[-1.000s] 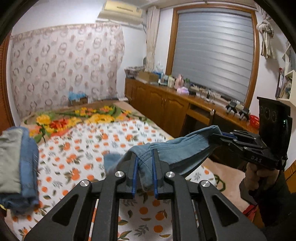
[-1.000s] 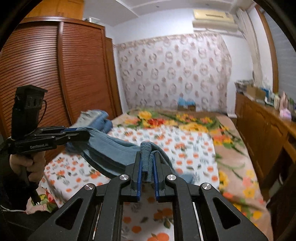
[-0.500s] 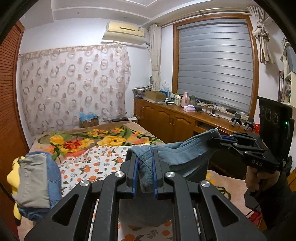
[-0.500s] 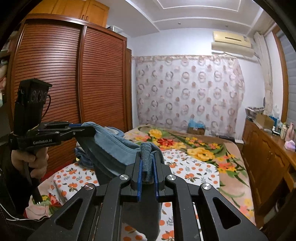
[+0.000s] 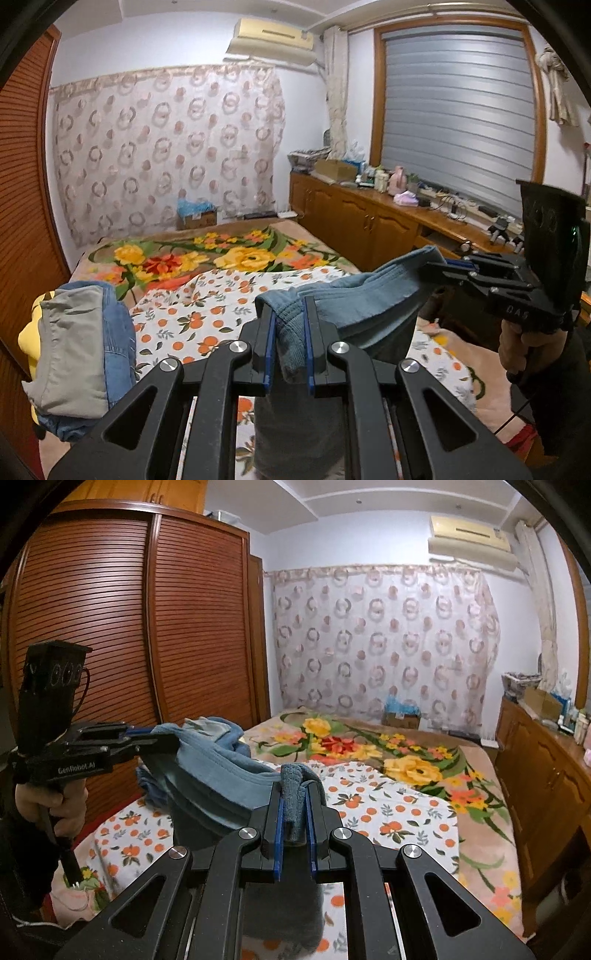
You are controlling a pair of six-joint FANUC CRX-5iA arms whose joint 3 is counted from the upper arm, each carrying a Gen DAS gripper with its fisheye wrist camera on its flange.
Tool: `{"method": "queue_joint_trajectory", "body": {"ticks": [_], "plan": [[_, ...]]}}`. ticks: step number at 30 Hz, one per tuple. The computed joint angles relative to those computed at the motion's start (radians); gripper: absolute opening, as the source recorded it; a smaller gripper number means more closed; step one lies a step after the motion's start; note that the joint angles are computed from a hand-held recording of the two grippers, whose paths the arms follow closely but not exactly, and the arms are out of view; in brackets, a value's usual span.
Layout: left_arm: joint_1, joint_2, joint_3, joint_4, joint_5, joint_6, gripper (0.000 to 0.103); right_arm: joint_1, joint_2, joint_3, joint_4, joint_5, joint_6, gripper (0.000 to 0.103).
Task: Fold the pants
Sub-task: 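Lift the blue-grey shorts off the bed by the hem with both tools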
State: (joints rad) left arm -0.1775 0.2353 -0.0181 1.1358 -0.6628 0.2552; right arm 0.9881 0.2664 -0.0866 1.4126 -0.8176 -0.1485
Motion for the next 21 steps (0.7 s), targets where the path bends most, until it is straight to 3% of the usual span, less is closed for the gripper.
{"method": "queue_joint_trajectory", "body": {"ticks": [11,18,21], "plan": [[0.011,0.236,0.342,-0.193,-0.056,0.251,0.014,-0.147,0.143,0.284,-0.212,0.112,0.316,0.01],[0.009,0.424,0.678,-0.317,-0.129,0.429,0.014,-0.23,0.29,0.55,-0.367,0.121,0.536,0.01],[0.008,0.473,0.788,-0.337,-0.131,0.471,0.014,-0.249,0.34,0.628,-0.358,0.12,0.555,0.01]]}}
